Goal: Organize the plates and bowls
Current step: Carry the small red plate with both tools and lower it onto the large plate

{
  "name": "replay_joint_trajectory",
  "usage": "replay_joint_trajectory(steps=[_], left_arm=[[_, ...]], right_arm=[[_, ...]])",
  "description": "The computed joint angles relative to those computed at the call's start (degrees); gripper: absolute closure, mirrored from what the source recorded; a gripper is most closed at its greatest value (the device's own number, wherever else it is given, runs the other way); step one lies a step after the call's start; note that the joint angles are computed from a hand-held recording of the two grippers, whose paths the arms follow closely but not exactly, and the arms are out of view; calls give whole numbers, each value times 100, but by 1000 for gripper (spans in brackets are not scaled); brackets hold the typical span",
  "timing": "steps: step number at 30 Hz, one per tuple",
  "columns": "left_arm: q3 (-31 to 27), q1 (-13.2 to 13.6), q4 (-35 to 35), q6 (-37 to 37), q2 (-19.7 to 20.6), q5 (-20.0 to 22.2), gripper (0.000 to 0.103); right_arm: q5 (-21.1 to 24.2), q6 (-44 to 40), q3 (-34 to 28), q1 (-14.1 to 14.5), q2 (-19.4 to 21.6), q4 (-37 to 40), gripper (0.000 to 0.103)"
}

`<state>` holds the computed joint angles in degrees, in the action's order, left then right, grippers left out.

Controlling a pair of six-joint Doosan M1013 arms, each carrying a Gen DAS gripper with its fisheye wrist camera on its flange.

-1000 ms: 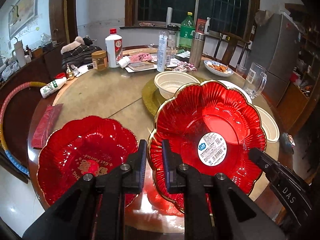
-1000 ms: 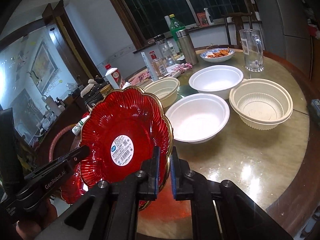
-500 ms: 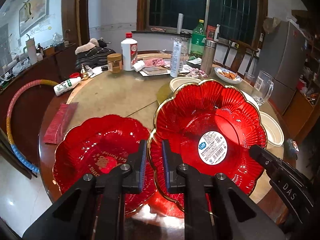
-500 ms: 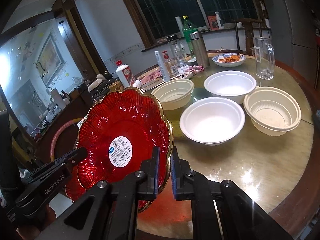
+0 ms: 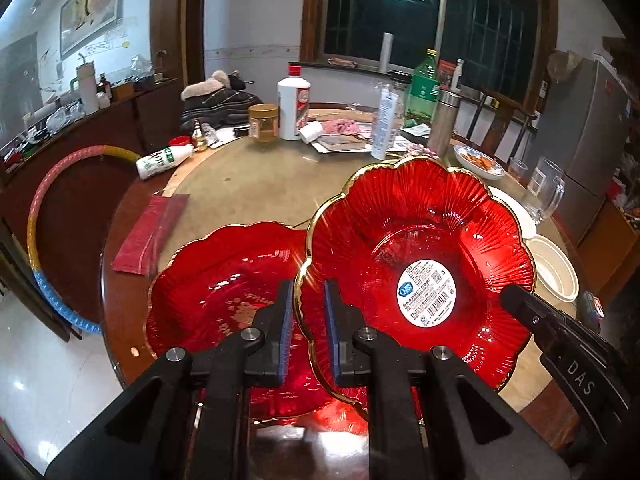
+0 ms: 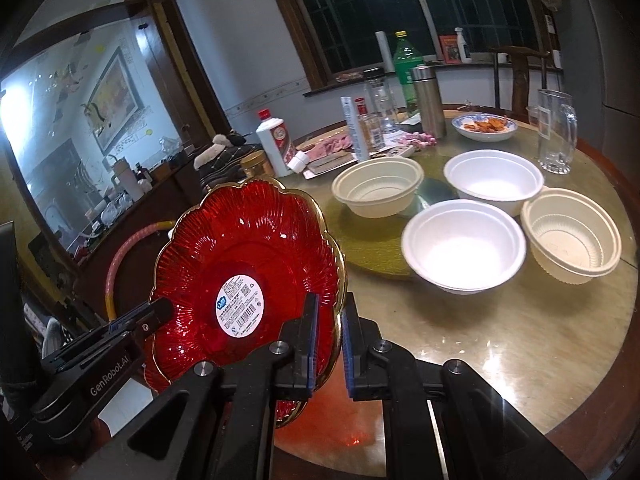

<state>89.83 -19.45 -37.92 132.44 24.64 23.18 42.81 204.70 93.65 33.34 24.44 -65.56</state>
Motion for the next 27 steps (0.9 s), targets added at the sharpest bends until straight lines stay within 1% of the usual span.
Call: replay_joint_trajectory(steps=[13, 21, 27], left_arm=[[-128, 244, 471, -716, 124, -49, 91], [-314, 351, 1029, -1462, 302, 64, 91], [-541, 362, 1485, -1970, 496, 240, 90]], right_arm=[[-195, -826, -589, 7, 349, 322, 93], [-260, -1534, -1060, -68, 664, 747, 94], [-296, -2008, -1280, -153, 823, 1091, 94]])
